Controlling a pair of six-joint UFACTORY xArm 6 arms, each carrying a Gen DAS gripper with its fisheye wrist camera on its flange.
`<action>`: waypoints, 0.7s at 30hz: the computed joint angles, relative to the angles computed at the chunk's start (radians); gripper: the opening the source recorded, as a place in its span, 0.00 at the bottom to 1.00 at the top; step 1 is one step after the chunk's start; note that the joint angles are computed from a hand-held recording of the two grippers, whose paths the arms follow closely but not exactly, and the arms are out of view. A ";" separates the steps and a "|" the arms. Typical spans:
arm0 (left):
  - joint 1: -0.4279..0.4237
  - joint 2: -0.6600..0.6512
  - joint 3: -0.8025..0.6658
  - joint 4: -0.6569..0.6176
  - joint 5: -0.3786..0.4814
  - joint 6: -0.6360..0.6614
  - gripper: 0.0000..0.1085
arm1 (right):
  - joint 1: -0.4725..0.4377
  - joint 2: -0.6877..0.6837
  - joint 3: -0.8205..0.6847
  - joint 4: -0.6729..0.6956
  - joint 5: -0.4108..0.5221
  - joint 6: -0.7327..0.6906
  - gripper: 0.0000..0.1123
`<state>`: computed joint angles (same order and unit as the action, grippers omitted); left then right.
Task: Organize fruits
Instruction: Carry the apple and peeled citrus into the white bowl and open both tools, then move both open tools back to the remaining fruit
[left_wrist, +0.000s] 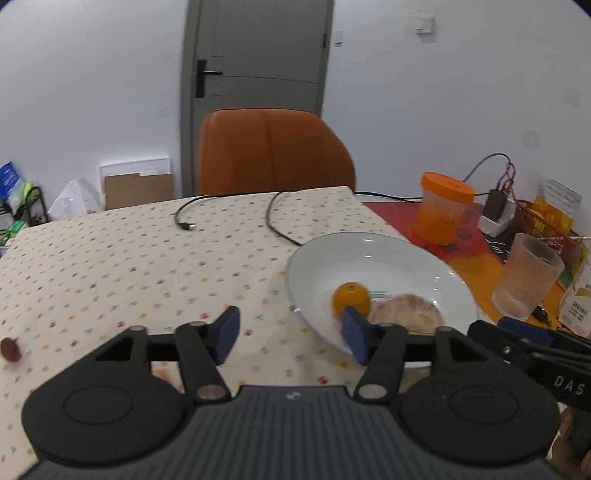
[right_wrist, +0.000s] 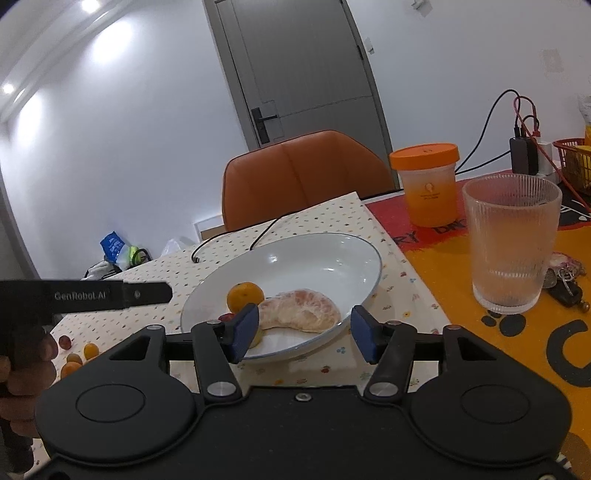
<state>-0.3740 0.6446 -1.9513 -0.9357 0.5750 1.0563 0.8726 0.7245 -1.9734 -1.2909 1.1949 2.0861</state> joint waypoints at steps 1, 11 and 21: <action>0.005 -0.004 0.006 -0.005 -0.005 0.003 0.66 | 0.001 0.006 -0.010 0.001 0.002 -0.003 0.54; 0.065 -0.030 0.039 -0.039 -0.019 0.029 0.85 | 0.008 0.107 -0.175 0.032 0.009 -0.079 0.76; 0.131 0.009 -0.035 0.003 -0.027 -0.047 0.86 | 0.006 0.347 -0.570 0.091 0.007 -0.260 0.89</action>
<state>-0.2431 0.6539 -1.9865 -0.9331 0.5483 1.0097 0.8782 1.0719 -2.5434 -1.1998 1.2022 1.8259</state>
